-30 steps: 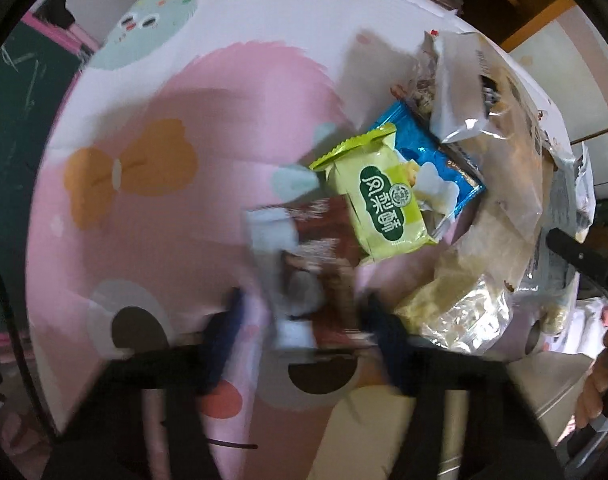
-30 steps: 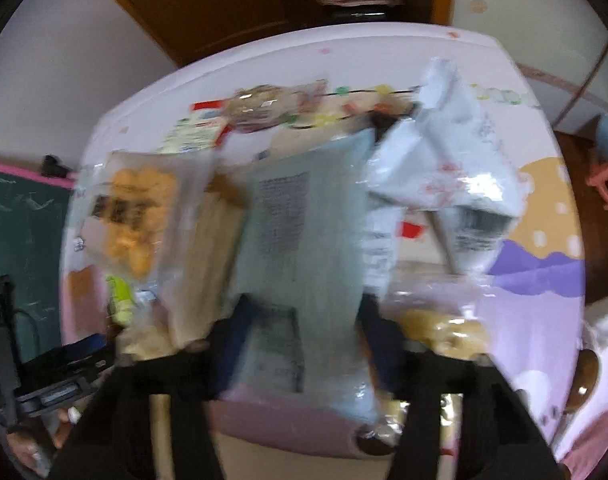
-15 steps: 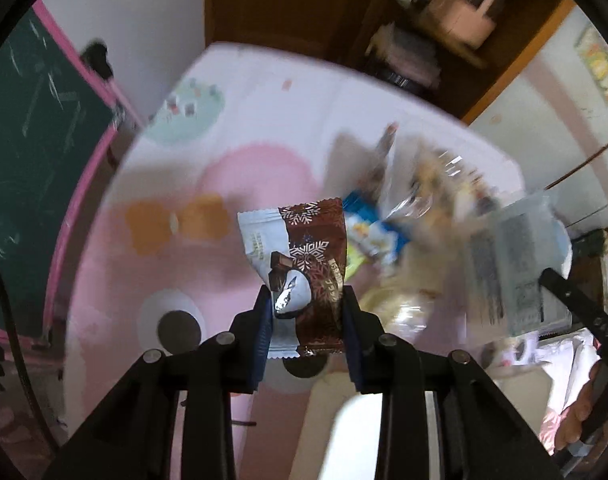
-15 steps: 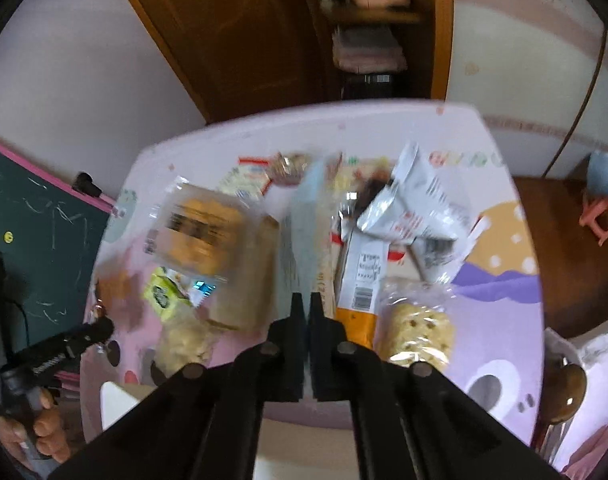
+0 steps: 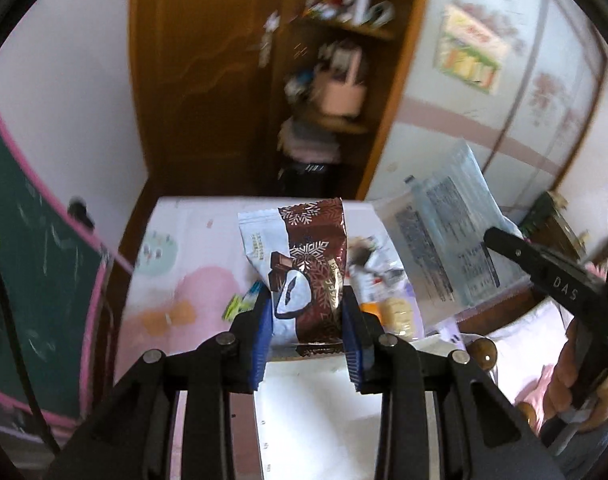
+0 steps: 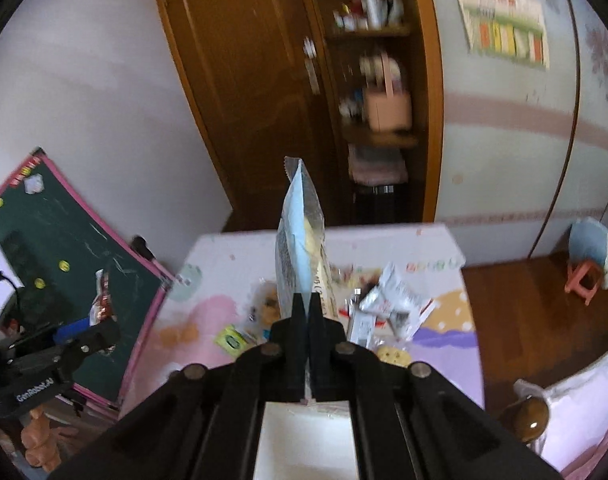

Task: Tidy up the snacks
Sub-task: 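Carry both snacks over the white tray and open both tools to drop them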

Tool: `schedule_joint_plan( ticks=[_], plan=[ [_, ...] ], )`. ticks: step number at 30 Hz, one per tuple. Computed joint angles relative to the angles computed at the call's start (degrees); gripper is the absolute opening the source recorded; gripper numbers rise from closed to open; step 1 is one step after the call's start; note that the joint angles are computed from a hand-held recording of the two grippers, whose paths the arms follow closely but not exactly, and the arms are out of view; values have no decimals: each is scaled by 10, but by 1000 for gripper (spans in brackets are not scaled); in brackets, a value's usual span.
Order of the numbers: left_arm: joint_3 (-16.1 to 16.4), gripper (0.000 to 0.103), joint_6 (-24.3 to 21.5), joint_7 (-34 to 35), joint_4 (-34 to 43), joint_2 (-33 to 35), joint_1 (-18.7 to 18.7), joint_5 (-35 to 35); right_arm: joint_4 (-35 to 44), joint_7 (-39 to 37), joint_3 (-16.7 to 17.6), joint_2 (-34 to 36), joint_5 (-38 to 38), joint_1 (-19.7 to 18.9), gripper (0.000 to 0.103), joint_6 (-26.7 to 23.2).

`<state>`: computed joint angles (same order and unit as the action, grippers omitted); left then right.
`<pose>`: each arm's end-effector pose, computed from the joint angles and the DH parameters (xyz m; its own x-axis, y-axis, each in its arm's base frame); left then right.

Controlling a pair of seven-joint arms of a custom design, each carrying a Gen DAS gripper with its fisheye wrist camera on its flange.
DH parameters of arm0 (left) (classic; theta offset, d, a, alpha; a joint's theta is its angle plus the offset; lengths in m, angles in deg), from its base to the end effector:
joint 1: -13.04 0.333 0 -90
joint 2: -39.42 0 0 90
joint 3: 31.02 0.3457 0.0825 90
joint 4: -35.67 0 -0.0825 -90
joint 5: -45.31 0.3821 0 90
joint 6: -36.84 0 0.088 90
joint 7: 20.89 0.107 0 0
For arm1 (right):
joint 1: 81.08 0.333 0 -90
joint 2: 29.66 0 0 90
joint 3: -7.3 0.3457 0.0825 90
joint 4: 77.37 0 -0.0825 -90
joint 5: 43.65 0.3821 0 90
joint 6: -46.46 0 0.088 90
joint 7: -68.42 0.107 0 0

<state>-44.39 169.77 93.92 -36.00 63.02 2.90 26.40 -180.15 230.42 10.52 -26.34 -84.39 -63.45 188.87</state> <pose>0.6872 -0.2592 0.6404 -0.6409 -0.7553 0.1367 -0.6156 0.3994 -0.6794 0.5846 0.2247 0.6116 -0.3585 -0.9126 -0.1964 -0.5785 0.3823 -0.7205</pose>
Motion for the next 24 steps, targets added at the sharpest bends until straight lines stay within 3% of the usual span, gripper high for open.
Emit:
schedule_joint_plan(
  ticks=[5,13,21,24],
  plan=[
    [-9,30,-1,51,-46,-59,13,-27,-3,-14,25,-59,-28,15,0,-61],
    [3,31,13,128,-164,-153,12,-35,-23,-92,63,-100,5,36,0,-148],
    [12,31,35,166,-292,-179,7,-38,-141,-61,65,-103,74,44,0,-85],
    [13,35,21,165,-317,-172,5,-39,-181,-40,61,-93,103,46,1,-49]
  ],
)
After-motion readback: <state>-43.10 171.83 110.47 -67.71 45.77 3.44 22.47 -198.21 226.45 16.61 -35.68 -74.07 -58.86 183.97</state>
